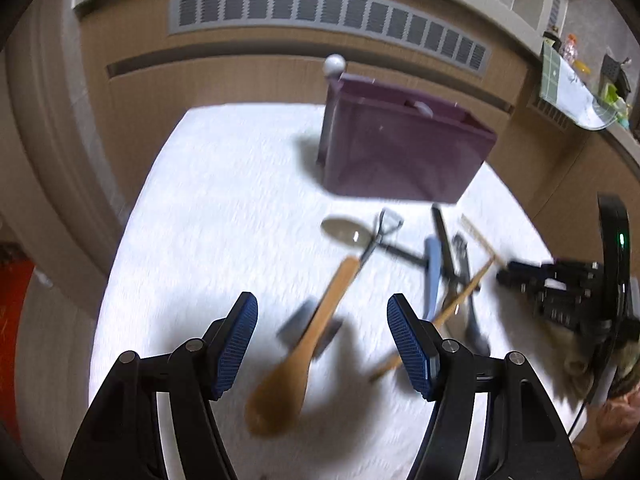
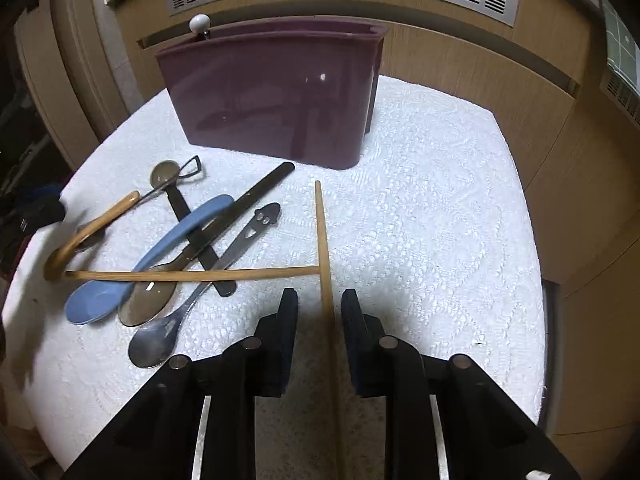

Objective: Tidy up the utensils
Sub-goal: 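Lift both held utensils over the maroon caddy and release them inside, then grasp a wooden chopstick with the right tool while the left tool grasps the metal spatula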

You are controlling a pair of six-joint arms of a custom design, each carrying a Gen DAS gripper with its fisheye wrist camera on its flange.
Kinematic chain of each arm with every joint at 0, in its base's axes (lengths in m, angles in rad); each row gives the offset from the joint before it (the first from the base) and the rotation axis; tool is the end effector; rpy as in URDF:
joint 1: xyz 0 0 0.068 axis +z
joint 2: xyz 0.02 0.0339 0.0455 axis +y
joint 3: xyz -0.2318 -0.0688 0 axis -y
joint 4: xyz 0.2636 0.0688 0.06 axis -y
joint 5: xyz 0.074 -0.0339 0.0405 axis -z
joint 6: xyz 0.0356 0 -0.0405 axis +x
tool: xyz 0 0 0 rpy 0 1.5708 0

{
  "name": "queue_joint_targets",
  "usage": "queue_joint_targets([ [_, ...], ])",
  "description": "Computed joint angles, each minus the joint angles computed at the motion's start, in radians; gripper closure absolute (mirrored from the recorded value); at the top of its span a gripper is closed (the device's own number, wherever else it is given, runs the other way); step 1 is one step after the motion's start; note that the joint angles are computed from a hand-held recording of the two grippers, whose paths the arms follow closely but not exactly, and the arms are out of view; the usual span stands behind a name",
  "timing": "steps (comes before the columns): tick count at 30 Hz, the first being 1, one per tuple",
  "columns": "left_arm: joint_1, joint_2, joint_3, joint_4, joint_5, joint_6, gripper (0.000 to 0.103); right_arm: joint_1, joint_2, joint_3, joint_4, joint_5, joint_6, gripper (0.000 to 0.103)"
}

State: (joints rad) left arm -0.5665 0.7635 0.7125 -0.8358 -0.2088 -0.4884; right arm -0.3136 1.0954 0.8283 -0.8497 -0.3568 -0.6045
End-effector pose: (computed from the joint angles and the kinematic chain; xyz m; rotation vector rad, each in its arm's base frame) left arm 0.1623 -0.0945 0.2359 0.0043 2.4432 -0.2164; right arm 0.2236 -0.0595 0.2114 -0.4798 2.5345 0.1528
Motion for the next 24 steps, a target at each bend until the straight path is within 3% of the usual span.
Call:
queue_joint_targets([
  [5,-0.037,-0.081,-0.049,-0.074,-0.023,-0.040,0.035,0.024,0.003,0.009,0.014,0.033,0.020,0.097],
  [13,-0.055,-0.056,-0.051,-0.084,-0.044,-0.030,0.035,-0.094,-0.050,0.076,-0.133,-0.119,-0.018,0.097],
  [18,-0.031,-0.051,-0.040,-0.069,0.012,-0.002,0.035,-0.143,-0.076,0.099,-0.195,-0.181,-0.042,0.097],
  [20,0.012,-0.011,-0.001,-0.037,0.078,0.056,0.037,-0.153,-0.071,0.104,-0.212,-0.193,-0.052,0.097],
  [24,0.050,0.208,0.165,0.021,0.147,0.173,0.051,-0.127,-0.069,0.085,-0.184,-0.188,-0.014,0.097],
])
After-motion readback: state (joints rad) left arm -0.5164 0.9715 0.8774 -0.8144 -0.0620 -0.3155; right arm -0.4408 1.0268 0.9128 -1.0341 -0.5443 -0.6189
